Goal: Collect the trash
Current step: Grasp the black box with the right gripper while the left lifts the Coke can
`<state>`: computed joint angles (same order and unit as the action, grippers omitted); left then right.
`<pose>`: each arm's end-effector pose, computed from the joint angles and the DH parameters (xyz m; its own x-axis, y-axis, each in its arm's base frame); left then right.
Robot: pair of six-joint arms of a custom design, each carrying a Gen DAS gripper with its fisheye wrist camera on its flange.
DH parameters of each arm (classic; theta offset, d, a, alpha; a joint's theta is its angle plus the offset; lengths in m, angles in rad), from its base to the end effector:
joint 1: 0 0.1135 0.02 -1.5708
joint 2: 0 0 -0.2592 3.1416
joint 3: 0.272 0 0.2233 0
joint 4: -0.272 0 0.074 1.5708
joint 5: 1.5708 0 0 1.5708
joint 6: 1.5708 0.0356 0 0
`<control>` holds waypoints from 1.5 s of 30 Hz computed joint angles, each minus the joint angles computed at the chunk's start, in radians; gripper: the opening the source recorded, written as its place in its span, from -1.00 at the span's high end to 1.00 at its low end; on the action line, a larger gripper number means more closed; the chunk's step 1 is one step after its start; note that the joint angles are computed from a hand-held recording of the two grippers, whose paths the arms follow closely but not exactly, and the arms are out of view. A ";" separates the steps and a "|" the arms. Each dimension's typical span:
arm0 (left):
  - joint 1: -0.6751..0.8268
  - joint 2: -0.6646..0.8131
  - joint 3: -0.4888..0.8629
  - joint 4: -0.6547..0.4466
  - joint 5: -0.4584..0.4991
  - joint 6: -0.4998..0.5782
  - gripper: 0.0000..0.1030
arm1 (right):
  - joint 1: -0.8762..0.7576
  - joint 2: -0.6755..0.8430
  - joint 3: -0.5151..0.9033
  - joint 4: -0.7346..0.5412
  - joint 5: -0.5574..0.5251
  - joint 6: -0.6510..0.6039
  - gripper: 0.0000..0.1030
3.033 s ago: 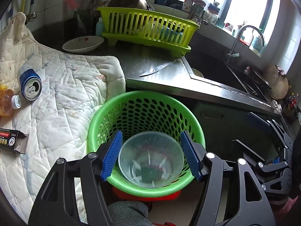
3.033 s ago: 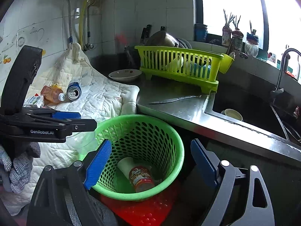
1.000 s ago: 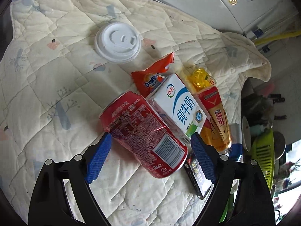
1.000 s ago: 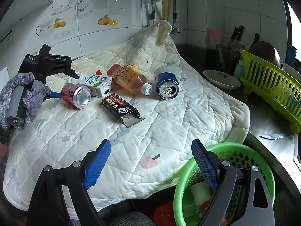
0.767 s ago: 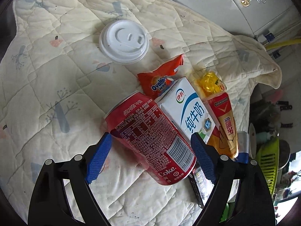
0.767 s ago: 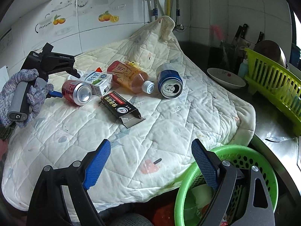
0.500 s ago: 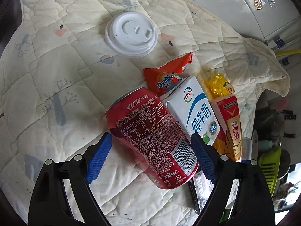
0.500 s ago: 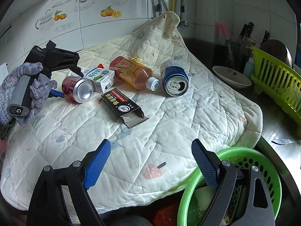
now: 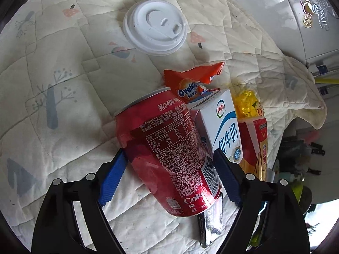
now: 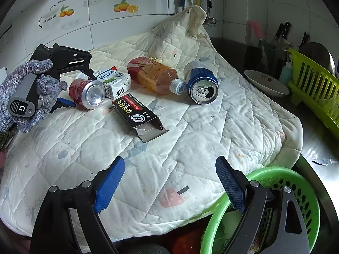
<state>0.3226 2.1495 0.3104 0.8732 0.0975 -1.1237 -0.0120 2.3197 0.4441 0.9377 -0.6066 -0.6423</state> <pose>0.2143 0.0680 0.0172 -0.1001 -0.9797 -0.1737 -0.8172 0.1805 -0.5474 0.2504 0.0173 -0.0031 -0.4495 -0.4868 -0.7490 -0.7451 0.6669 0.0137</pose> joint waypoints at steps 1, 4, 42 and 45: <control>0.003 -0.002 -0.005 0.006 0.001 0.008 -0.56 | 0.003 0.002 0.006 -0.006 0.002 0.002 -0.64; 0.015 -0.010 -0.026 0.024 0.012 0.052 -0.54 | 0.017 0.004 0.014 -0.008 0.008 0.010 -0.64; 0.195 -0.154 0.018 -0.370 0.194 0.780 -0.45 | 0.442 0.117 0.554 -0.514 0.215 0.164 0.08; 0.195 -0.103 0.033 -0.348 0.240 0.767 -0.45 | 0.422 0.098 0.503 -0.475 0.191 0.178 0.10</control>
<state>0.5177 2.0464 0.3437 0.5251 0.3373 -0.3570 0.4100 2.4176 0.9466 0.4631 -0.4152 -0.4641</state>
